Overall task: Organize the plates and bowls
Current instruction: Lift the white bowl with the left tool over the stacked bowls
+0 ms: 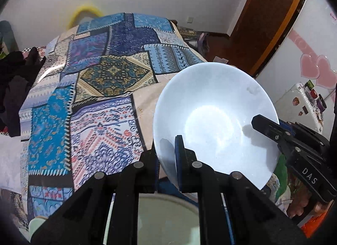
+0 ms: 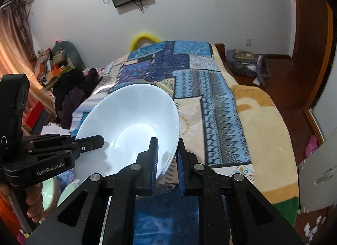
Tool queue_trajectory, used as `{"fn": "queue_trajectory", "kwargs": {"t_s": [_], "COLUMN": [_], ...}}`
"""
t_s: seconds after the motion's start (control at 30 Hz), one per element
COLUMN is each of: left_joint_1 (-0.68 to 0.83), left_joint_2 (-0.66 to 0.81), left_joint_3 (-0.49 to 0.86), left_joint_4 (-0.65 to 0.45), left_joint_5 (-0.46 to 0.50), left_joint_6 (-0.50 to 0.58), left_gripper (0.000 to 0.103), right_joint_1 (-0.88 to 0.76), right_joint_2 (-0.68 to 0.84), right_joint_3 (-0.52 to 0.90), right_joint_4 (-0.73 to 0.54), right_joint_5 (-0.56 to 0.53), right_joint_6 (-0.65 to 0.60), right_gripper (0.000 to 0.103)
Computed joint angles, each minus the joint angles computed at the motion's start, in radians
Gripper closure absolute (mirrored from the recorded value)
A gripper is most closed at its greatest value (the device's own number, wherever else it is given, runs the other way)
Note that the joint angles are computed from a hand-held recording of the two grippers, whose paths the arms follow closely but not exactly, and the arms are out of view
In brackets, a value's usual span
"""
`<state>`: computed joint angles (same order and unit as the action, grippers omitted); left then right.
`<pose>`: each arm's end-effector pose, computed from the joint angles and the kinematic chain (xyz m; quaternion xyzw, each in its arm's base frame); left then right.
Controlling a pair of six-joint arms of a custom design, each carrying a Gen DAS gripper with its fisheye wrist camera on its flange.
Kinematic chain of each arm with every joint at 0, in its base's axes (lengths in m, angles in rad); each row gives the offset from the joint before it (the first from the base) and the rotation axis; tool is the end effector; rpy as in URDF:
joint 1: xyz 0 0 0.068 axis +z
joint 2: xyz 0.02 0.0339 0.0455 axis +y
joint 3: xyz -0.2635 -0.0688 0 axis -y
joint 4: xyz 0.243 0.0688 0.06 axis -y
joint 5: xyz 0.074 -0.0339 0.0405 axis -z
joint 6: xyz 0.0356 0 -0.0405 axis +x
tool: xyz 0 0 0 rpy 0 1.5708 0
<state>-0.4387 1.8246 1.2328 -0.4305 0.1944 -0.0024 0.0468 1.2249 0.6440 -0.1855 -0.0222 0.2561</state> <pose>0.3394 -0.1668 0.1898 0.2330 0.9297 -0.1501 0.2426 0.2454 0.0123 0.2022 0.0918 0.9156 0.0692 0.3854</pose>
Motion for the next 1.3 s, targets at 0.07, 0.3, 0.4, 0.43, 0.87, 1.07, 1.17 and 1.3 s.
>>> {"fn": "queue_trajectory", "kwargs": {"t_s": [0.07, 0.3, 0.4, 0.43, 0.87, 1.07, 1.17, 1.3], "left_joint_1": [0.014, 0.092, 0.128, 0.146, 0.421, 0.575, 0.648, 0.743], "left_joint_2": [-0.043, -0.225, -0.285, -0.311, -0.511, -0.565, -0.577, -0.580], "left_joint_3": [-0.033, -0.168, -0.212, -0.230, -0.352, -0.378, -0.385, -0.394], "left_joint_4": [-0.001, -0.011, -0.017, -0.021, -0.115, -0.166, -0.185, -0.205], "left_joint_5": [0.006, 0.038, 0.049, 0.054, 0.151, 0.208, 0.236, 0.271], "left_joint_6": [0.006, 0.035, 0.050, 0.059, 0.192, 0.273, 0.311, 0.369], "left_gripper": [0.091, 0.091, 0.091, 0.091, 0.091, 0.091, 0.091, 0.091], "right_joint_1": [0.039, 0.166, 0.228, 0.251, 0.486, 0.577, 0.619, 0.658], "right_joint_2": [-0.024, -0.075, -0.074, -0.070, 0.019, 0.093, 0.136, 0.186], "right_joint_3": [-0.002, -0.008, -0.002, 0.002, 0.062, 0.111, 0.136, 0.166], "right_joint_4": [-0.011, -0.029, -0.028, -0.026, 0.006, 0.022, 0.035, 0.050], "right_joint_5": [0.022, 0.086, 0.116, 0.128, 0.209, 0.225, 0.230, 0.228], "right_joint_6": [0.016, 0.073, 0.098, 0.107, 0.180, 0.198, 0.204, 0.210], "right_gripper": [0.088, 0.088, 0.088, 0.088, 0.088, 0.088, 0.088, 0.088]}}
